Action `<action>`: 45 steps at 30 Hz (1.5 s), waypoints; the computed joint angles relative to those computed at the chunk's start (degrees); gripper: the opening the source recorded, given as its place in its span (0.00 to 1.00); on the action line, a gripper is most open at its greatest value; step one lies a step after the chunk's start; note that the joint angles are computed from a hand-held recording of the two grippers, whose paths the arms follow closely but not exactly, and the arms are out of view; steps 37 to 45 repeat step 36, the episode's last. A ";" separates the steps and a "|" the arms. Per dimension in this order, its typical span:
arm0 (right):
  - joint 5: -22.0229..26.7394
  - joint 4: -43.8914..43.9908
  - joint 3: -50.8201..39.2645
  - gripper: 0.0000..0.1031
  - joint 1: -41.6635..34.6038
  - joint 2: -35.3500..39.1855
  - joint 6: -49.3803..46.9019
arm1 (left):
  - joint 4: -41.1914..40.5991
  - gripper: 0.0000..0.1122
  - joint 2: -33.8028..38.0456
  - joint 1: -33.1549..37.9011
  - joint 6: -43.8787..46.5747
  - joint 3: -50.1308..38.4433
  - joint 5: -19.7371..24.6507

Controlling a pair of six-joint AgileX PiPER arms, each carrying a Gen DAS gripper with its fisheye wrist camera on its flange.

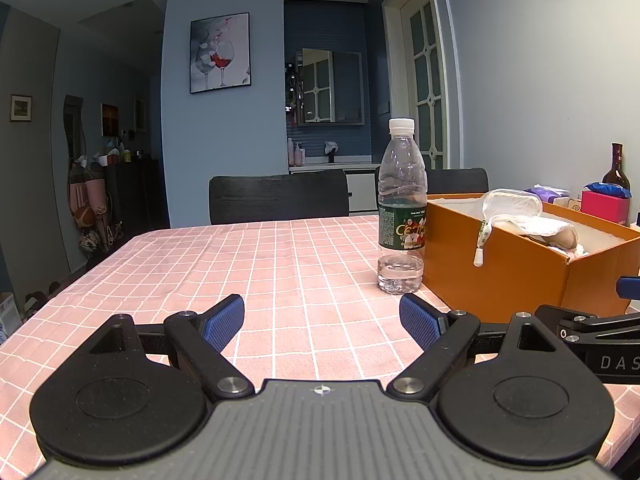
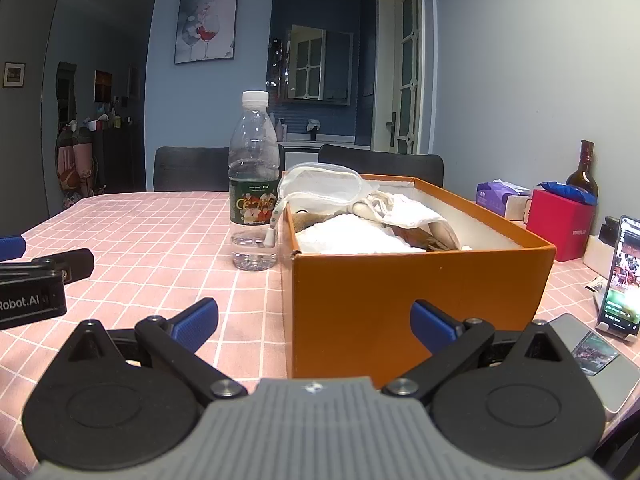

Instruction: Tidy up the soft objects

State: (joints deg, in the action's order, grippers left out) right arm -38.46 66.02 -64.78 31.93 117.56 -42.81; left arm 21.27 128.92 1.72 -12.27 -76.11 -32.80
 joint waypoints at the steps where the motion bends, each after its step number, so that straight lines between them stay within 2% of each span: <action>1: 0.00 0.00 0.00 0.97 0.00 0.00 0.00 | 0.00 0.91 0.00 0.00 0.00 0.00 0.00; 14: 0.43 0.37 -0.27 0.97 -0.13 0.06 -0.48 | -1.94 0.91 -0.18 -0.25 1.27 0.23 0.25; 45: 0.88 0.78 -0.27 0.97 -0.25 0.09 -1.04 | 0.57 0.91 -0.55 0.09 0.12 0.98 -0.74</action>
